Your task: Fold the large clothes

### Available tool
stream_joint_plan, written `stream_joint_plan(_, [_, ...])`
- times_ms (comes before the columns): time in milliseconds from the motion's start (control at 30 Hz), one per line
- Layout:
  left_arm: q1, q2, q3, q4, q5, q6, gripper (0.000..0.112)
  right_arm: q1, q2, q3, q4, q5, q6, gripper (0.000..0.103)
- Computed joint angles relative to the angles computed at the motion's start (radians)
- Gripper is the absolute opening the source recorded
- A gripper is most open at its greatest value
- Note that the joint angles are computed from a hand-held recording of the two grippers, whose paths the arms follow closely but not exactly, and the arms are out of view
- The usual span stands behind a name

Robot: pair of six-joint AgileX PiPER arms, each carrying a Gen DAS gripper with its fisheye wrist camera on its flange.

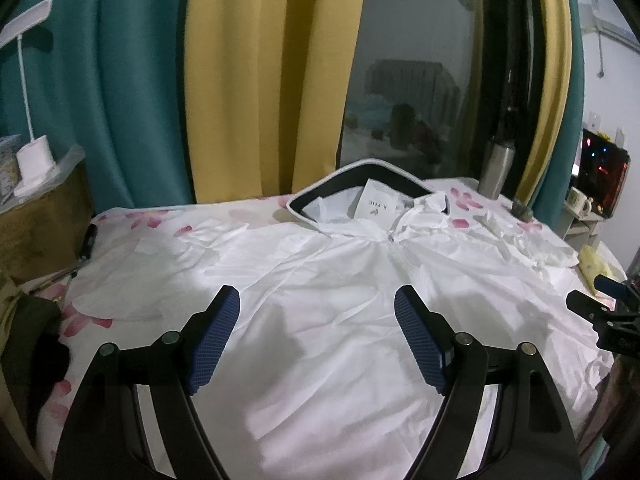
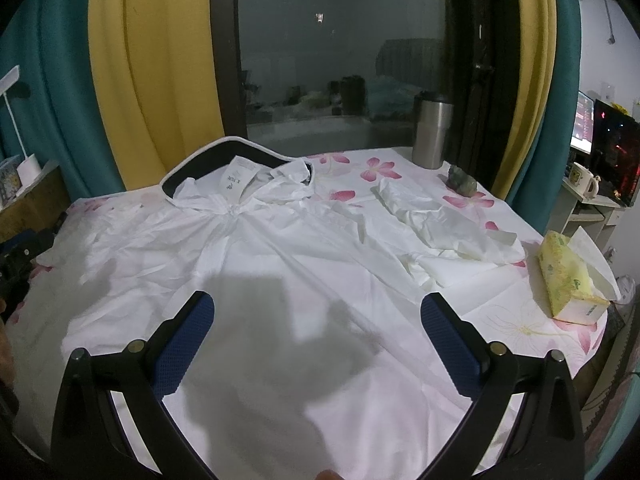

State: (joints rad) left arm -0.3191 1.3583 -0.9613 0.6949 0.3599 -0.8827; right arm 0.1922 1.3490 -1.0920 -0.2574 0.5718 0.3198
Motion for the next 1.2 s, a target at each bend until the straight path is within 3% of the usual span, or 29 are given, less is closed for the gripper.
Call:
stream_joint_plan(267, [0.057, 0.154, -0.136, -0.260, -0.006, 0.253, 0.082, -0.122, 0.109, -0.080, 0.215, -0.005, -0.282, 0.101])
stream_joint_plan(533, [0.095, 0.334, -0.309, -0.418, 0.047, 0.423, 0.081, -0.245, 0.301, -0.295, 0.322, 0.070, -0.493, 0.070])
stream_joint_plan(933, [0.140, 0.557, -0.544, -0.441, 0.137, 0.432, 0.078, -0.345, 0.619, -0.702, 0.366, 0.214, -0.593, 0.056])
stream_joint_plan(1200, [0.172, 0.619, -0.604, -0.435, 0.165, 0.412, 0.077, -0.371, 0.840, -1.012, 0.378, 0.358, -0.612, 0.055])
